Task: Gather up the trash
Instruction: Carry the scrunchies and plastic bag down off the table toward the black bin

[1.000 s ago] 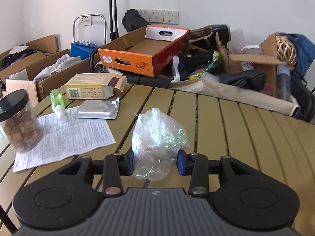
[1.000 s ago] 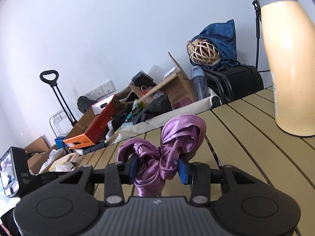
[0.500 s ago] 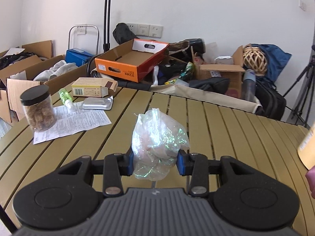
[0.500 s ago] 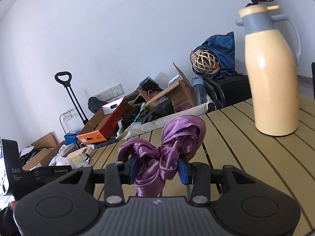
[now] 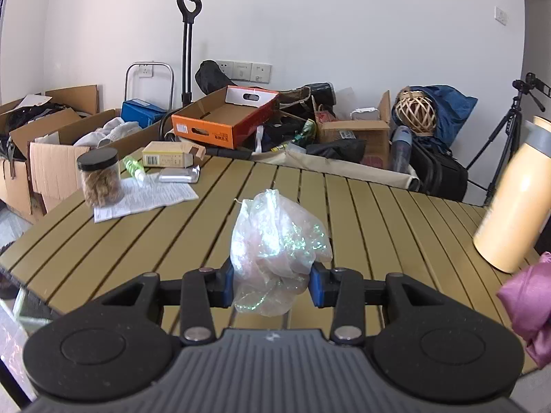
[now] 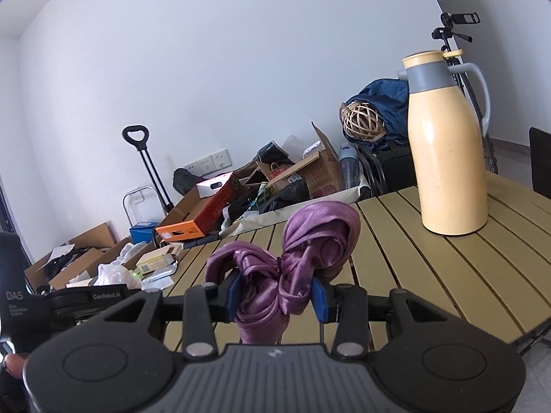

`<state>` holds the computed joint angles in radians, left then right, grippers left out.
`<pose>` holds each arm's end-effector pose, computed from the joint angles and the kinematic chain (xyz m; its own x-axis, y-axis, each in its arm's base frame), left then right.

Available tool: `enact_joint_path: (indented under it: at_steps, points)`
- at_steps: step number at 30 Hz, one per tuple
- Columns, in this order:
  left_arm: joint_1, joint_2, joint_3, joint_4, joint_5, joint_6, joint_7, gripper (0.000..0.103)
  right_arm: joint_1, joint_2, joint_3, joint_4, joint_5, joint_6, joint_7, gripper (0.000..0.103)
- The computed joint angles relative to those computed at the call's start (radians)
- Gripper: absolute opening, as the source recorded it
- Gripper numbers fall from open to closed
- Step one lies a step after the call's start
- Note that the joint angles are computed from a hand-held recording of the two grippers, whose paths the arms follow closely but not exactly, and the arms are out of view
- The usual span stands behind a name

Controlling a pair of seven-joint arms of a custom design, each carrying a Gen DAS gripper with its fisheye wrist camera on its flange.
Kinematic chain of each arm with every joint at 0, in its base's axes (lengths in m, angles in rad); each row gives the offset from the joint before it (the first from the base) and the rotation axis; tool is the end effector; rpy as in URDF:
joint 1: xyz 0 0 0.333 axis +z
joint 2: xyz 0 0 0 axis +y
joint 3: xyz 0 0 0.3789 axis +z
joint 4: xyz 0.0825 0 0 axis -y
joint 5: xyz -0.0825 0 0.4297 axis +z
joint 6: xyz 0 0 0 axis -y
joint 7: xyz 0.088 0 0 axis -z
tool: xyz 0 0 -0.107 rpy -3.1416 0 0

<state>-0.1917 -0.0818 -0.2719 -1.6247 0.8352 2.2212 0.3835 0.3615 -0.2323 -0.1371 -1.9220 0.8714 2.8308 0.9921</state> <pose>0.5566 -0.2625 0.7928 0.3590 -0.9276 0.1031 -0.4421 -0.2663 -0.8565 0.5596 0.0757 0.7664 0.3353 -0.8736 -0.3527 -0.4217 0.1956 -0.8854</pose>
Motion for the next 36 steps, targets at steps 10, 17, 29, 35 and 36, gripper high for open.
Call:
enact_joint_path:
  at_steps: [10,17,29,35,36]
  points:
    - [-0.012,-0.119,-0.075,-0.135,-0.008,-0.015,-0.053,0.040,0.037,-0.181,-0.050,-0.173,-0.100,-0.005,0.017,0.040]
    - [-0.007,-0.176,-0.125,-0.207,-0.024,-0.021,-0.071,0.040,0.088,-0.279,-0.102,-0.268,-0.209,-0.027,0.055,0.040]
    - [-0.006,-0.247,-0.185,-0.331,-0.093,-0.008,-0.079,0.040,0.106,-0.359,-0.140,-0.383,-0.354,-0.086,0.120,0.040]
    - [-0.010,-0.256,-0.197,-0.379,-0.133,-0.008,-0.070,0.040,0.093,-0.368,-0.147,-0.420,-0.392,-0.118,0.135,0.040]
    - [-0.011,-0.257,-0.198,-0.387,-0.141,-0.008,-0.069,0.040,0.091,-0.367,-0.149,-0.424,-0.396,-0.124,0.135,0.040]
